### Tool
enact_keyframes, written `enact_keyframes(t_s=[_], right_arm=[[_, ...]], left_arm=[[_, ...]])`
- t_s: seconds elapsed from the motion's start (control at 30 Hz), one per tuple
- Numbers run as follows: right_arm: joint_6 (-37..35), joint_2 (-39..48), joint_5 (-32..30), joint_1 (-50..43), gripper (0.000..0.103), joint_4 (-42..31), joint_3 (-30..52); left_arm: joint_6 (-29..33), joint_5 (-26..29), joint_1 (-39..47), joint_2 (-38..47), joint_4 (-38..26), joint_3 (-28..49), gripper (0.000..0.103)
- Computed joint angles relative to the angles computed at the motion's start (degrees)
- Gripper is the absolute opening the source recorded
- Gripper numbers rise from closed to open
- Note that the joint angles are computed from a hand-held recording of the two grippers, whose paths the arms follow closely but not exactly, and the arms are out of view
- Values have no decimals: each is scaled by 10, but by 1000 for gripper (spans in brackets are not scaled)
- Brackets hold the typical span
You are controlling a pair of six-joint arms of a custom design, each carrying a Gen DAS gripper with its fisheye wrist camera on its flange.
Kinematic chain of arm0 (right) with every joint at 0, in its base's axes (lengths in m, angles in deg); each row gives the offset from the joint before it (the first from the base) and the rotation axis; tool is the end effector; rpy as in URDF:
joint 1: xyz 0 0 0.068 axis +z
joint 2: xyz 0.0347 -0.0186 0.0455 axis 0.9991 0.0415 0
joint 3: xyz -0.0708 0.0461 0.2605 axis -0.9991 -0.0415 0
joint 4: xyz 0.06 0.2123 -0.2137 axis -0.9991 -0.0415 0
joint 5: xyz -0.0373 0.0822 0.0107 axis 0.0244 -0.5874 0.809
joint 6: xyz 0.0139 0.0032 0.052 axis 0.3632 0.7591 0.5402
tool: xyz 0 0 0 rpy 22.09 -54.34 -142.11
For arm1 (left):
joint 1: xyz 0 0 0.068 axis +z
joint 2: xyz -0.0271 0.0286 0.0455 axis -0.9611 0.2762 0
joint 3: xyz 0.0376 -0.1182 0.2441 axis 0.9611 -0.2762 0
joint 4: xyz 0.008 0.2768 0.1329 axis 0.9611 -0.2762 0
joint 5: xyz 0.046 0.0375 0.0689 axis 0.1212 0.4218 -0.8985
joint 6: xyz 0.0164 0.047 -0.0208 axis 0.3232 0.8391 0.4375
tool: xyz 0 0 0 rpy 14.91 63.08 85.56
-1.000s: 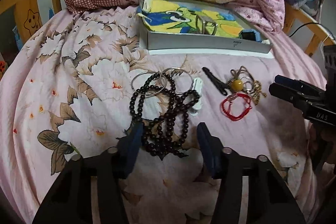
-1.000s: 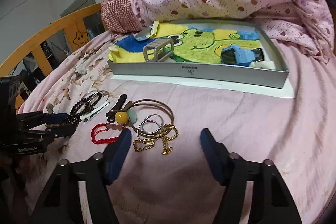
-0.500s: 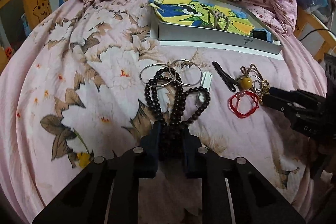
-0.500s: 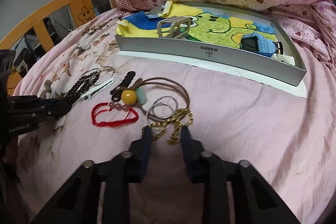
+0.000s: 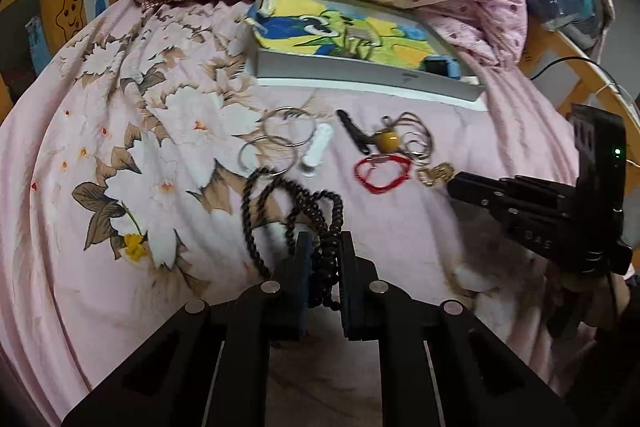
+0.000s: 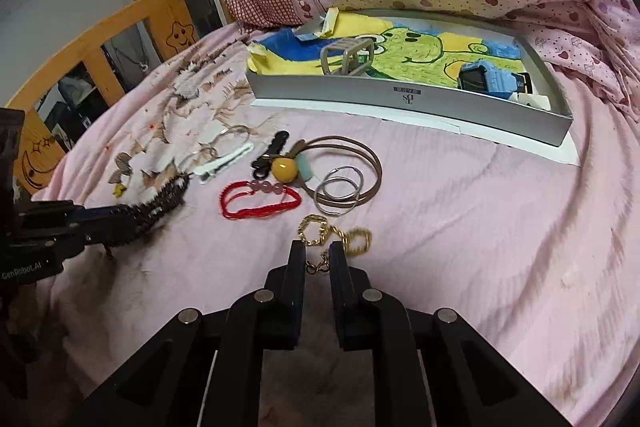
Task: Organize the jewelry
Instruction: 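Carry the beads into the tray with the left tool while the right tool carries the chain there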
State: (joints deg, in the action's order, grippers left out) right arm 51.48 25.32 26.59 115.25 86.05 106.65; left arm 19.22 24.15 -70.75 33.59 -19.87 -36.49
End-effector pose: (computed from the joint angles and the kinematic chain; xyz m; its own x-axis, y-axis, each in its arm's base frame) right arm 0.3015 0.1554 0.0483 -0.7725 -0.0118 -0.6349 -0.1701 0.9671 0.1890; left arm 0.3322 0.0016 0.0724 -0.7495 0.3217 -0.5786 0.5182 0.8290 -0.2103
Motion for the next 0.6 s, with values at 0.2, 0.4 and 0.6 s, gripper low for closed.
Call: enact_keyframes(t_s=[0.2, 0.4, 0.6], right_arm=[[11, -70, 25, 25, 11, -2, -35], [17, -136, 36, 30, 11, 12, -70], [27, -167, 25, 11, 5, 40, -92]], left_arm=[[6, 28, 1, -45, -14, -28, 9], [10, 48, -1, -85, -36, -39, 7], [-16, 62, -13, -115, -34, -31, 7]])
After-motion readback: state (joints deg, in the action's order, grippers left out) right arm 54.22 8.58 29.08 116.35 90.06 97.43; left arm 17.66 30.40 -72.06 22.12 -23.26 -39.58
